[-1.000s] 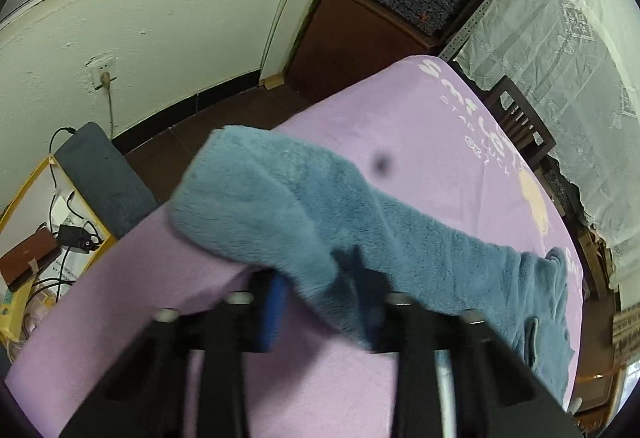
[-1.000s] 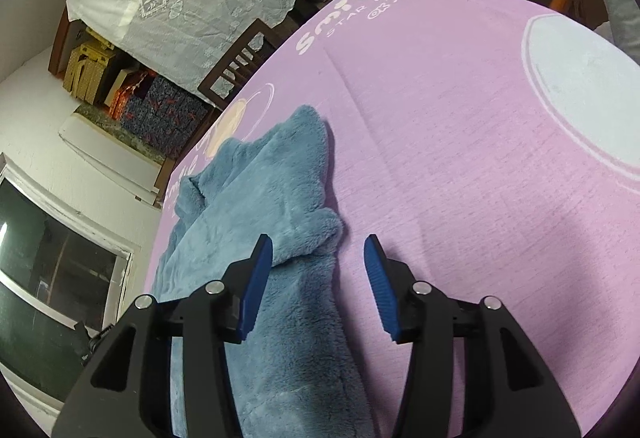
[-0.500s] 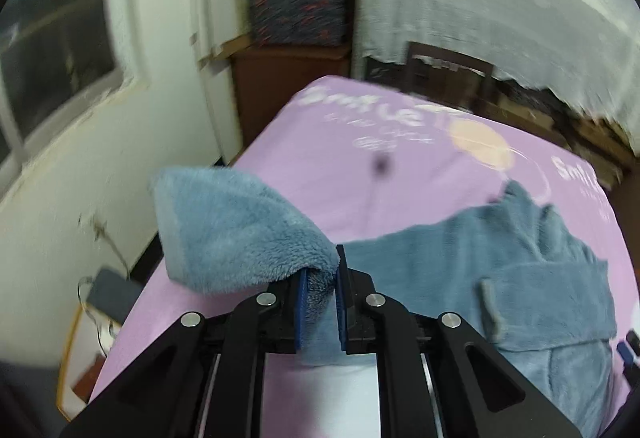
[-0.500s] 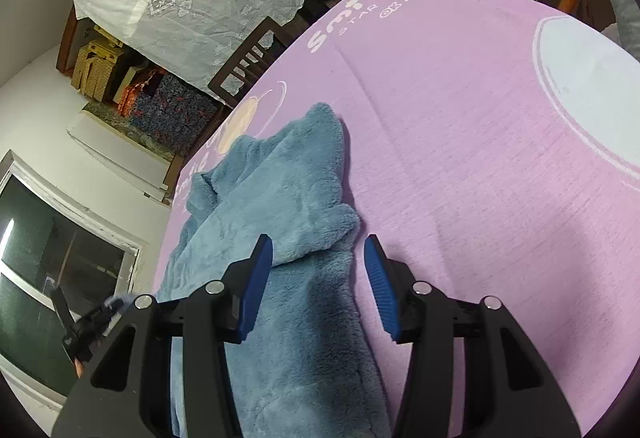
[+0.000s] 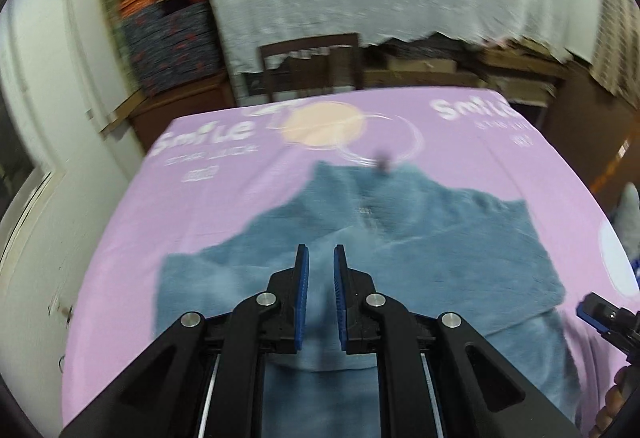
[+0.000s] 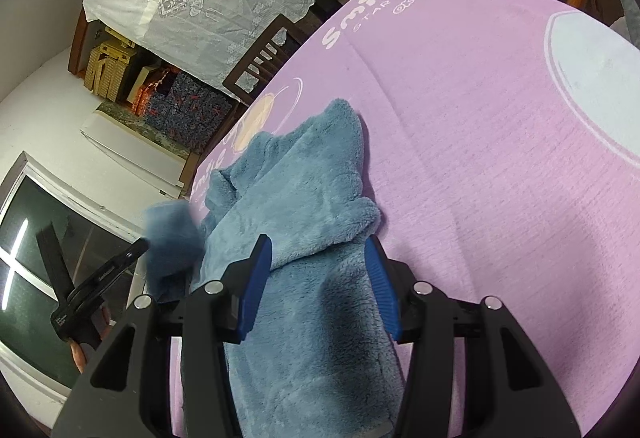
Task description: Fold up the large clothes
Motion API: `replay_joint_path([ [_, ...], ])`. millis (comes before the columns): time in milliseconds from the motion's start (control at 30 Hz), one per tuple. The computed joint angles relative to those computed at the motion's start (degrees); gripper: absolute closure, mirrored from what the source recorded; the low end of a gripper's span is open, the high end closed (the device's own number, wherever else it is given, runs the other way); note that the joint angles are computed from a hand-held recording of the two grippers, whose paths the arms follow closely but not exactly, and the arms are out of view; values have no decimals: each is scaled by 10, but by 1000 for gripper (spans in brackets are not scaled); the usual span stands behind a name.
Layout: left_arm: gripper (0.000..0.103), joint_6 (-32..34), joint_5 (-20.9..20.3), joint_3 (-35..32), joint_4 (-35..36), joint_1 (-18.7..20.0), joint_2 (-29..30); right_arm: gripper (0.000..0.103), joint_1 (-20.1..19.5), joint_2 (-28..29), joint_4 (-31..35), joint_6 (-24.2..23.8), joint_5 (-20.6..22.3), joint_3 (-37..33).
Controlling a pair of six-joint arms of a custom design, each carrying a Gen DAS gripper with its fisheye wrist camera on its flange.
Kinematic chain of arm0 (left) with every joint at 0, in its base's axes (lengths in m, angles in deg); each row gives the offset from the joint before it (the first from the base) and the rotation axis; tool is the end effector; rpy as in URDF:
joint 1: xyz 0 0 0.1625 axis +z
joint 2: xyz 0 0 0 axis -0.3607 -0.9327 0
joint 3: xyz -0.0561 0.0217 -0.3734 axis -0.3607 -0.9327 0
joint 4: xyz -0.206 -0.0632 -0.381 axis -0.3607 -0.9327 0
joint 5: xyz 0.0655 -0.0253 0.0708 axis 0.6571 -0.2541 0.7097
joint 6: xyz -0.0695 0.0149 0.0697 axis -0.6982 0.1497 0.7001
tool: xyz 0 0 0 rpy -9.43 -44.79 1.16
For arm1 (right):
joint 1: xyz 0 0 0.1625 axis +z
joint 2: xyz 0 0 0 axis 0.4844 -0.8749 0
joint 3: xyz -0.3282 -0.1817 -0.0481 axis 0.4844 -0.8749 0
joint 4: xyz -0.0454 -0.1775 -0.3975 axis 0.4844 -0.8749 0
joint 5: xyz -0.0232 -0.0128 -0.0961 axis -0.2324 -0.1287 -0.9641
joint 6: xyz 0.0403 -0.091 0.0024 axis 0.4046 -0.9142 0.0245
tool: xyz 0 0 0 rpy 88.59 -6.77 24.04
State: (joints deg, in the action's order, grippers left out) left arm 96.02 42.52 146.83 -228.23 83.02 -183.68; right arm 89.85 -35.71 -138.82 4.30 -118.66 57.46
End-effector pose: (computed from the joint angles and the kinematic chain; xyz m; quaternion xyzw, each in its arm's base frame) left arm -0.0041 -0.4496 0.3417 0.2326 0.8354 -0.3315 0.3717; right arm 0.2930 -0.3380 -0.0734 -0.0542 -0.9141 0.4019 0.0028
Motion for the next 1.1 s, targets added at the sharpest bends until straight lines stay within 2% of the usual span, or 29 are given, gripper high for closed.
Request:
replay_joint_path([
  [200,88,-13,-14,24,-15,-6,70,54,-3,-2,-4,3,9,4],
  [267,88,-21,-18,29,-5,-3,77,54,-7,-3,-8,4,14,6],
  [333,85,-17,-25,37,4,3,61,54,-11,-4,-14,7,18,10],
  [367,80,-13,-26,41,4,4,51,54,-12,-4,-17,6,19,11],
  [433,52,5,-21,54,-11,4,22,54,-14,-5,-25,7,19,14],
  [600,40,67,4,67,-56,22,-54,54,-11,-2,-41,-8,25,12],
  [700,39,87,9,54,-79,49,-76,54,-4,2,-36,-28,25,4],
  [800,39,78,-6,22,-70,89,-80,54,-1,11,-27,-46,48,-11],
  [933,38,61,-41,-32,-68,141,-56,53,17,17,33,-33,79,-49],
  [1100,35,8,-117,-75,-30,212,-41,53,61,40,226,-38,74,-171],
])
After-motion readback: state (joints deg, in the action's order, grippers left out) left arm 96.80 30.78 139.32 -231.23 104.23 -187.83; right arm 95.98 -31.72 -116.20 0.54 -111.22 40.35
